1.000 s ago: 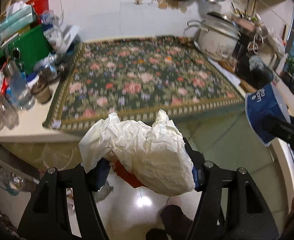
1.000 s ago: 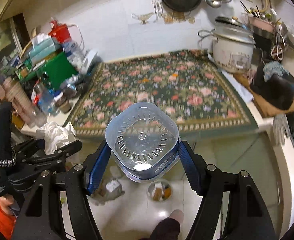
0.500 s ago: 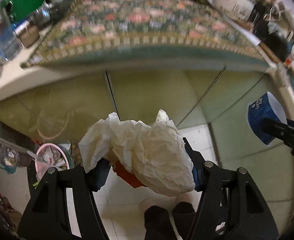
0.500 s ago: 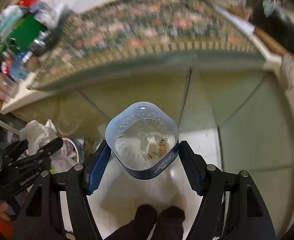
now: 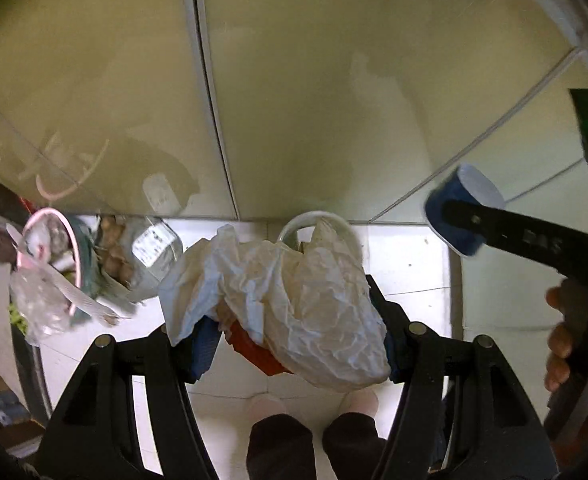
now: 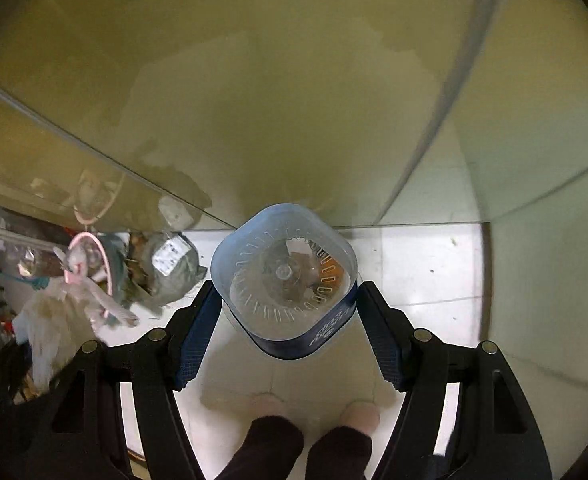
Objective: Collect trash
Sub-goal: 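Carry the tissue and blue cup down over the white floor bucket, then open the right tool over the bucket while the left tool releases the tissue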
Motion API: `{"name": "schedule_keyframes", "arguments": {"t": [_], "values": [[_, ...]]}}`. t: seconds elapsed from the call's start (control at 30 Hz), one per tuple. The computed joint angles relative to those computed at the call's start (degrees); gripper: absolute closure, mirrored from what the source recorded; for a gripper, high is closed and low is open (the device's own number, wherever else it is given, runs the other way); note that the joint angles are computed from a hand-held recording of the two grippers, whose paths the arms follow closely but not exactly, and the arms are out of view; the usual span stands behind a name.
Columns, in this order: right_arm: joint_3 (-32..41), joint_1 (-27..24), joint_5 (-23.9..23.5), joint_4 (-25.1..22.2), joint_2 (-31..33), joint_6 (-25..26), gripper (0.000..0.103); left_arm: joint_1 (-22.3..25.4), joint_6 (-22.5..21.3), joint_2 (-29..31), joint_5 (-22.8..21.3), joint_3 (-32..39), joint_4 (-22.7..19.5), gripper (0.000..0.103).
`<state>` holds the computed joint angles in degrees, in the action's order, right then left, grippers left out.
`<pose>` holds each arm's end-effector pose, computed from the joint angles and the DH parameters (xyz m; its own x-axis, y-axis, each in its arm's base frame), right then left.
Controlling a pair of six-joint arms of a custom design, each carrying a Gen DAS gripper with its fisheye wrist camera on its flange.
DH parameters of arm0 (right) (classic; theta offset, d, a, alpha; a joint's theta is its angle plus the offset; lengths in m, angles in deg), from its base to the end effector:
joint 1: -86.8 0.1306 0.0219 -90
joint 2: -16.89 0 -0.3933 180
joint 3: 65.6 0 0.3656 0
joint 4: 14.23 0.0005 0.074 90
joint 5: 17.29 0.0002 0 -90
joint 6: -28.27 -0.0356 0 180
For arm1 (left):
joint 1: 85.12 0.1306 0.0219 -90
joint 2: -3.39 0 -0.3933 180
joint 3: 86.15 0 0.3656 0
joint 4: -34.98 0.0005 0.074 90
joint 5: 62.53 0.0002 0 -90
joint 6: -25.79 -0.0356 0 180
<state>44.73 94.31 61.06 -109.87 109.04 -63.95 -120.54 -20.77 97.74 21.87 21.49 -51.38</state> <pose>0.4031 0.0599 0.5314 -0.9737 -0.0901 -0.2093 -0.1339 0.9695 0.2054 0.3597 -0.2521 0.5021 -0.9468 -0.1664 -0.2756 -0.1341 0.9821 -0.1324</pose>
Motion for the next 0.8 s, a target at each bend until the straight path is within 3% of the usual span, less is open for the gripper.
{"name": "schedule_keyframes", "arguments": {"t": [0.17, 0.43, 0.8], "values": [[-9.3, 1.0, -2.5, 9.3, 2.3, 1.3, 0.036, 1.1, 0.1, 0.6, -0.9, -8.5, 7.7, 0.04], [-11.2, 1.6, -3.8, 14.1, 6.1, 5.0, 0.036, 2.2, -0.3, 3.9, 0.2, -13.7, 15.6, 0.038], [-8.5, -4.7, -5.5, 11.1, 4.3, 8.2, 0.036, 3.0, -4.0, 12.0, 5.4, -10.3, 21.7, 0.028]]}}
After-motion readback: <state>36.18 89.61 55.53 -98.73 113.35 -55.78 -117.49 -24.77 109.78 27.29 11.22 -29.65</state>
